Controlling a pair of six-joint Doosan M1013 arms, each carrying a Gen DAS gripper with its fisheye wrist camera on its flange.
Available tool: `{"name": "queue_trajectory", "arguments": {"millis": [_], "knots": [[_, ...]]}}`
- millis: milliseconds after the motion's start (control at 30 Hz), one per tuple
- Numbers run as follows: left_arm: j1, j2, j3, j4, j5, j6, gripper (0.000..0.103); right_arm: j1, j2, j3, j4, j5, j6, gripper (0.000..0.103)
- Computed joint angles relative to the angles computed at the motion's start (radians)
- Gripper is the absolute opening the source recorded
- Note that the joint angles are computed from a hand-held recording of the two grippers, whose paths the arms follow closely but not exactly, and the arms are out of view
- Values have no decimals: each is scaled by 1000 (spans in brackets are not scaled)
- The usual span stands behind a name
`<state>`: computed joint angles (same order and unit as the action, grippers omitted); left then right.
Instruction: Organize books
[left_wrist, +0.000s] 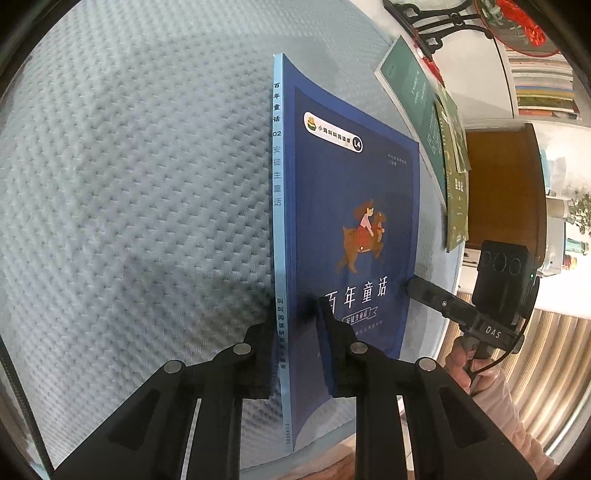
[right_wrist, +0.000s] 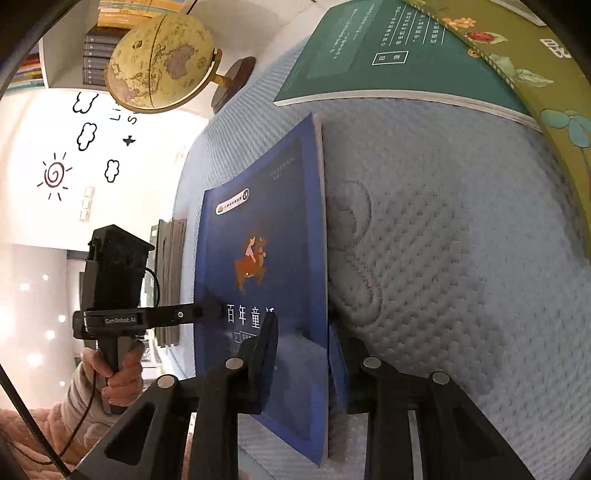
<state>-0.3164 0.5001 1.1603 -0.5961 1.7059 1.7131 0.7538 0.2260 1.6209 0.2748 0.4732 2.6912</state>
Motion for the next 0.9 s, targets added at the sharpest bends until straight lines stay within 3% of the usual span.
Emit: {"name": "queue_trajectory", "arguments": {"millis": [233, 333, 567, 700, 900], "knots": [[-2, -8, 7, 13, -12, -12, 20, -38, 2, 40, 295, -94, -278, 26], [-2, -17, 20, 8, -30, -18, 20, -42, 10, 15, 259, -39, -266, 19], [-21, -46, 36, 68, -73, -91, 20, -21, 11, -30, 214, -7, -216, 18], [-58, -81, 45, 166, -104, -28, 22, -1, 26, -112, 91, 117, -130, 18], [-22, -85, 41, 63, -105, -60, 22, 18, 24, -147, -17, 163, 46, 18]]}}
